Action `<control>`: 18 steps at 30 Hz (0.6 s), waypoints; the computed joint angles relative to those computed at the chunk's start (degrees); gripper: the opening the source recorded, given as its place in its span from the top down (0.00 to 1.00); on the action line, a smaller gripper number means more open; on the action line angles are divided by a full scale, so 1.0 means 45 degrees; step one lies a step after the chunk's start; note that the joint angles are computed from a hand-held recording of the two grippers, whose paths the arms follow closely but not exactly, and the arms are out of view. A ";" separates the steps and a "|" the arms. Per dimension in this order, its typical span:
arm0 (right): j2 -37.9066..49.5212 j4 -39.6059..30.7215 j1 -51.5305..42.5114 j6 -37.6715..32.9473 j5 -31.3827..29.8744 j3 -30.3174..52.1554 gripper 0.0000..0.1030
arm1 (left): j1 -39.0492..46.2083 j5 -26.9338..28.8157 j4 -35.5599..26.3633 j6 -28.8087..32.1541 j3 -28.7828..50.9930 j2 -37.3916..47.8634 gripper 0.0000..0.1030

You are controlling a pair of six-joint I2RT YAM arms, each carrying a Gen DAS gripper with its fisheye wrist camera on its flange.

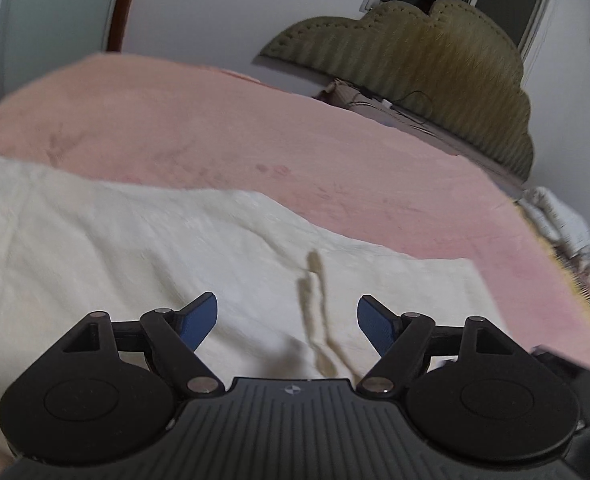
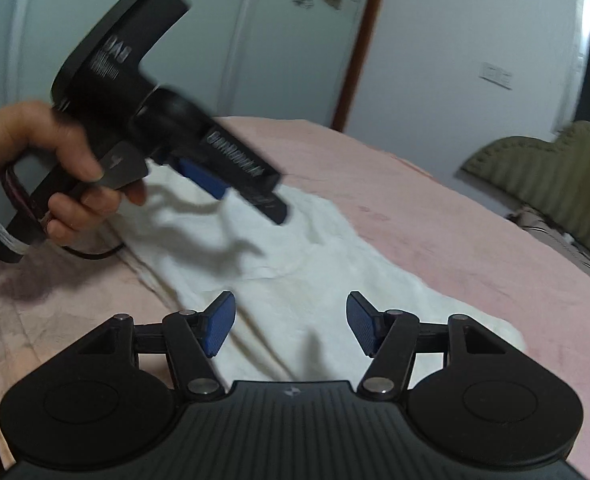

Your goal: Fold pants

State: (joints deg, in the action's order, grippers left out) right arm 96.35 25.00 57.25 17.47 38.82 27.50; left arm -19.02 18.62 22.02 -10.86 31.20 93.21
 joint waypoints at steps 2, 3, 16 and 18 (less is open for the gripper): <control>0.0632 -0.0280 0.0027 -0.0265 0.0204 0.0447 0.42 | 0.0385 0.1155 -0.0600 -0.0470 0.0323 0.0117 0.22; 0.0949 -0.0475 0.0015 -0.0314 0.0321 0.0655 0.46 | 0.0571 0.1755 -0.0804 -0.0726 0.0443 0.0203 0.22; 0.0096 0.1106 -0.1038 0.0901 -0.1308 -0.0636 0.67 | 0.0566 0.3909 -0.0478 -0.2022 0.0233 0.0398 0.22; 0.0077 0.1437 -0.1274 0.1035 -0.1439 -0.0828 0.67 | 0.0711 0.4643 -0.0564 -0.2109 0.0301 0.0565 0.22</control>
